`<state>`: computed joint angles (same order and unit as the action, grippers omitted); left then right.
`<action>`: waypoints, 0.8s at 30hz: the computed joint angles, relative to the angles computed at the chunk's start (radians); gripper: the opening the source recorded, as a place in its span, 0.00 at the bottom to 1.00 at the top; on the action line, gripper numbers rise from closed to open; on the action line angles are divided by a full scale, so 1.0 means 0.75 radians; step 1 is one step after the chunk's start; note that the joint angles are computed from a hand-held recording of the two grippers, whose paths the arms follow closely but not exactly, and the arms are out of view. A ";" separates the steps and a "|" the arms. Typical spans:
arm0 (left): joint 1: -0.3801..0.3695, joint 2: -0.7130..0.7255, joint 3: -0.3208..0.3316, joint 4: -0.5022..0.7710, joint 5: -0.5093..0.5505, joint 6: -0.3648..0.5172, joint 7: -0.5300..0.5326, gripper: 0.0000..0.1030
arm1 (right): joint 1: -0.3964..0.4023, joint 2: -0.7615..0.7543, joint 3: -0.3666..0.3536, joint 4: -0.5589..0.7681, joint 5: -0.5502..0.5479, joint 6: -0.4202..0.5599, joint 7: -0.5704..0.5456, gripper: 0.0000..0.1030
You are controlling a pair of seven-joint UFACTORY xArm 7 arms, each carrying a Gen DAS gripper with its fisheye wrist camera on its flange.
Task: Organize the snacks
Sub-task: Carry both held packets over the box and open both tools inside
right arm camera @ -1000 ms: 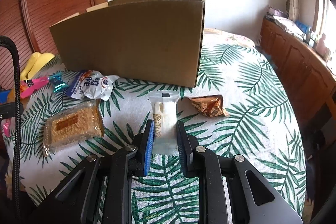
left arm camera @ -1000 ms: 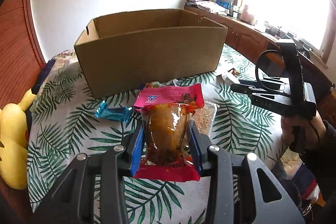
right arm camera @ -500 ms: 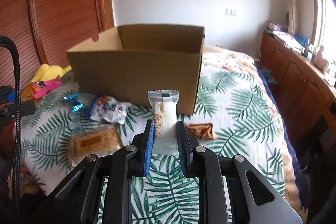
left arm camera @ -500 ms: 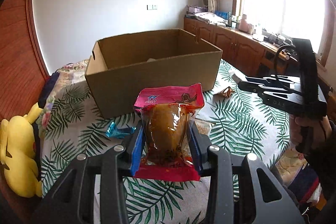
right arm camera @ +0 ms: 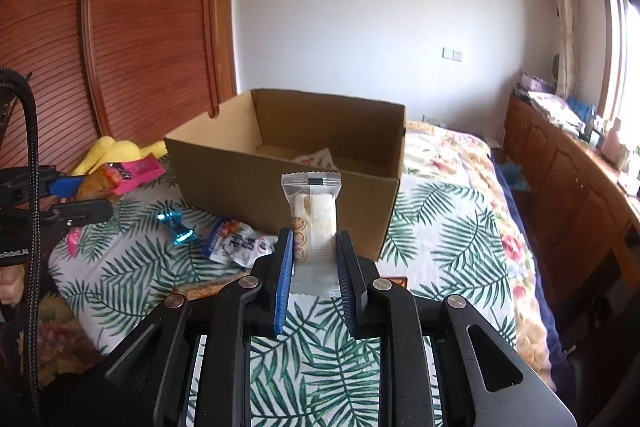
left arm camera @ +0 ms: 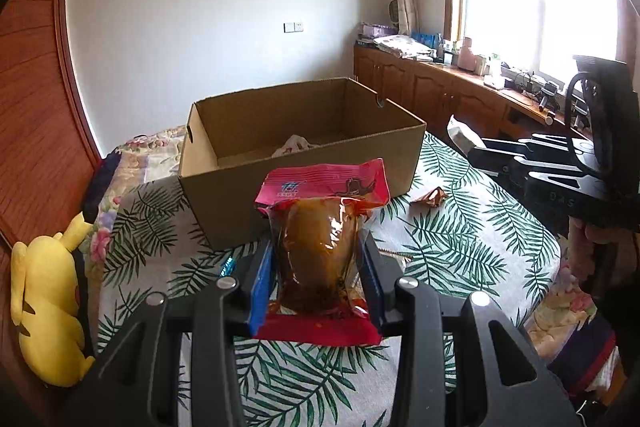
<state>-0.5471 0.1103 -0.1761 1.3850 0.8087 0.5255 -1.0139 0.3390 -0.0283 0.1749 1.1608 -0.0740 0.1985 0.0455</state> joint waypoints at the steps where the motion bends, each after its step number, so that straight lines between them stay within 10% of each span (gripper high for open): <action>1: 0.000 0.000 0.001 0.003 0.002 0.001 -0.001 0.37 | 0.002 -0.002 0.002 0.003 0.000 0.000 -0.003 0.19; 24: 0.009 0.208 0.099 0.284 -0.119 -0.009 0.193 0.37 | 0.016 0.209 0.020 0.266 0.168 0.007 -0.195 0.19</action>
